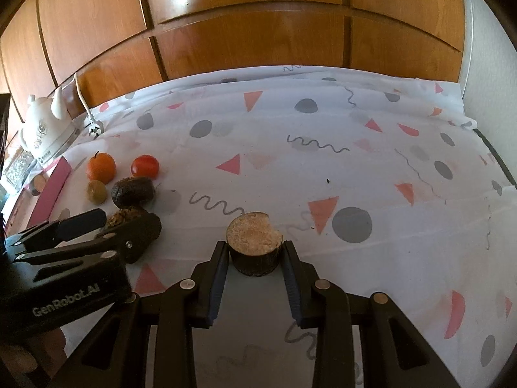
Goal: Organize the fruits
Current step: 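Grasp the large dark round taro with the left tool, then carry the taro over the tray with left tool while right tool holds log piece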
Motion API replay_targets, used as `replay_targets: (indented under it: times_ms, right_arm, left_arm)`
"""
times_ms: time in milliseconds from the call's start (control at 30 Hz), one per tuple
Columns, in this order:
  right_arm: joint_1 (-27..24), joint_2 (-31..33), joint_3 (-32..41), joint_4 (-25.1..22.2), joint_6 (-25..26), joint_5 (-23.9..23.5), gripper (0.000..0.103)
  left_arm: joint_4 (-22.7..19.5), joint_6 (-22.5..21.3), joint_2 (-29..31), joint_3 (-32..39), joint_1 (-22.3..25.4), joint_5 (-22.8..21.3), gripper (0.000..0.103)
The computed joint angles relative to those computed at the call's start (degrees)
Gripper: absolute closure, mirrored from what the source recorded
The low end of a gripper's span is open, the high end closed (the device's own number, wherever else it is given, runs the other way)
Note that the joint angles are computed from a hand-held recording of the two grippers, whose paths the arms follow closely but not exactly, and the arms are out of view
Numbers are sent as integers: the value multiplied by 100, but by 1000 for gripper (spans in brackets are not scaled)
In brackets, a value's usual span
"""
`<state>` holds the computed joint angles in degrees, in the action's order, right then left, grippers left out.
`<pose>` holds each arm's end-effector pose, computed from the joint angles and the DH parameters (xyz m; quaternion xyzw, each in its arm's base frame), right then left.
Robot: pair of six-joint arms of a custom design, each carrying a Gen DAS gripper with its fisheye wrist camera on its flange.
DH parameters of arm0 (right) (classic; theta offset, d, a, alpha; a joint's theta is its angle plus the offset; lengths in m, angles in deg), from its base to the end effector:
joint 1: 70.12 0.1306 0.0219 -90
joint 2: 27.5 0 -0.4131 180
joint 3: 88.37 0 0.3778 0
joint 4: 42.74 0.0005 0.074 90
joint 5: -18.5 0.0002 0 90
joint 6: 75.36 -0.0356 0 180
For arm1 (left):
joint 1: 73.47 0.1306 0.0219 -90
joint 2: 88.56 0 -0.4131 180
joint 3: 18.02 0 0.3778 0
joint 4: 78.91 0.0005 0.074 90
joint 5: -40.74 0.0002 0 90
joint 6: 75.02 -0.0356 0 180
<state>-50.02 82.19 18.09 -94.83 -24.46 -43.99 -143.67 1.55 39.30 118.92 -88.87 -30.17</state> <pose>0.5676 0.1897 0.4113 0.2229 0.9028 -0.0544 0.3638 0.6803 -0.2000 0.4274 0.2820 0.9004 -0.1634 0.2882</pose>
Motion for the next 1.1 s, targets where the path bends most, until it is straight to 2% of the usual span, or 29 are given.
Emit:
replay_targets:
  times_ms: [67,333,433,567,867,967,1100]
  right_arm:
    - [5,-7,-22,26,1,11,69]
    - [-9,-46,-105,113,9,-42,69]
    - [-4,-15,-57,54,34,-22,69]
    - [7,5,-28,17,37,10,69]
    - [24,10,-36,31,56,79,69]
    - [32,23,-22,15,72,115,69]
    - [36,37,-1,-15,84,134,69]
  left_arm:
    - [19,-104,-25,-36,0,68,53]
    - [-35,-321,-269,-362,137,299,54]
    - [166,-432,-563,-837,250,324,54]
    - [714,-586,-931,-1534,374,417,54]
    - [848,-607,-940,-1630,344,313,54]
    - [927,-651,-1021,-1736,316,159,54]
    - [759,-631,-1065,-1727,376,165,54]
